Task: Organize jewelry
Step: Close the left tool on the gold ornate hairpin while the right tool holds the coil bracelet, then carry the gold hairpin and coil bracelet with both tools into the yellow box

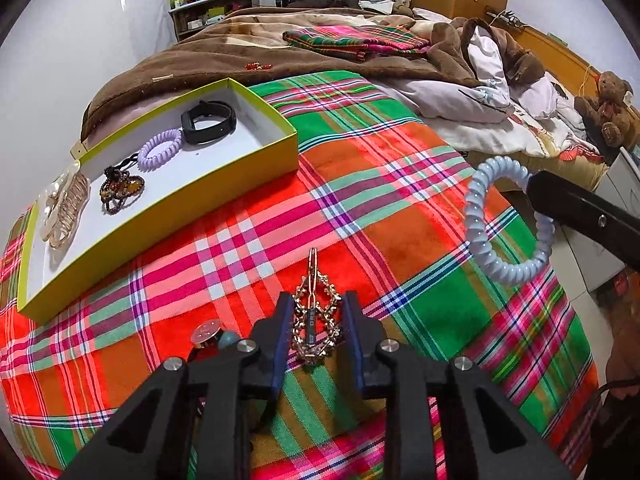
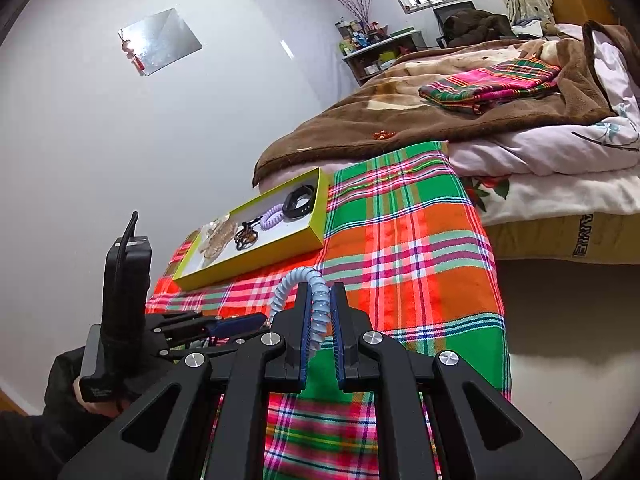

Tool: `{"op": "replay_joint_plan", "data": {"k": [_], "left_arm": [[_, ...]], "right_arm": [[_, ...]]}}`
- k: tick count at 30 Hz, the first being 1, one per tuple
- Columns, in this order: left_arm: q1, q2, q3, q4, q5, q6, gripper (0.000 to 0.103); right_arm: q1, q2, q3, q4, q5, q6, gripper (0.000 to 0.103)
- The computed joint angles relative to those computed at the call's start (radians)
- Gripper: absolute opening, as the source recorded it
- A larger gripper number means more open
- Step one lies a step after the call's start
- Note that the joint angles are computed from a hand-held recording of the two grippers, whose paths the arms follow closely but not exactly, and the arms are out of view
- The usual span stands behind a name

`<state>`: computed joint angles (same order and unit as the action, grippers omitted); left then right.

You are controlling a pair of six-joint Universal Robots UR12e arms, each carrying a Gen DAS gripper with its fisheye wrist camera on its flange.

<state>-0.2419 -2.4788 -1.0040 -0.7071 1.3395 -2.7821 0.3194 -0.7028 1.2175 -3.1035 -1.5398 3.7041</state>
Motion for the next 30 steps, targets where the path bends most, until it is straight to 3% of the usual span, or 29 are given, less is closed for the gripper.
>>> {"op": "replay_joint_plan", "data": {"k": [18, 30], "left_arm": [[0.02, 0.021, -0.023, 0.053, -0.064, -0.037, 0.025], [0.051, 0.039, -0.03, 0.109, -0.096, -0.084, 0.025]], "right_arm": [[0.013, 0.003, -0.036, 0.051, -0.03, -0.021, 0.01], [0.025, 0.033, -0.128, 0.113, -0.039, -0.067, 0.01]]}}
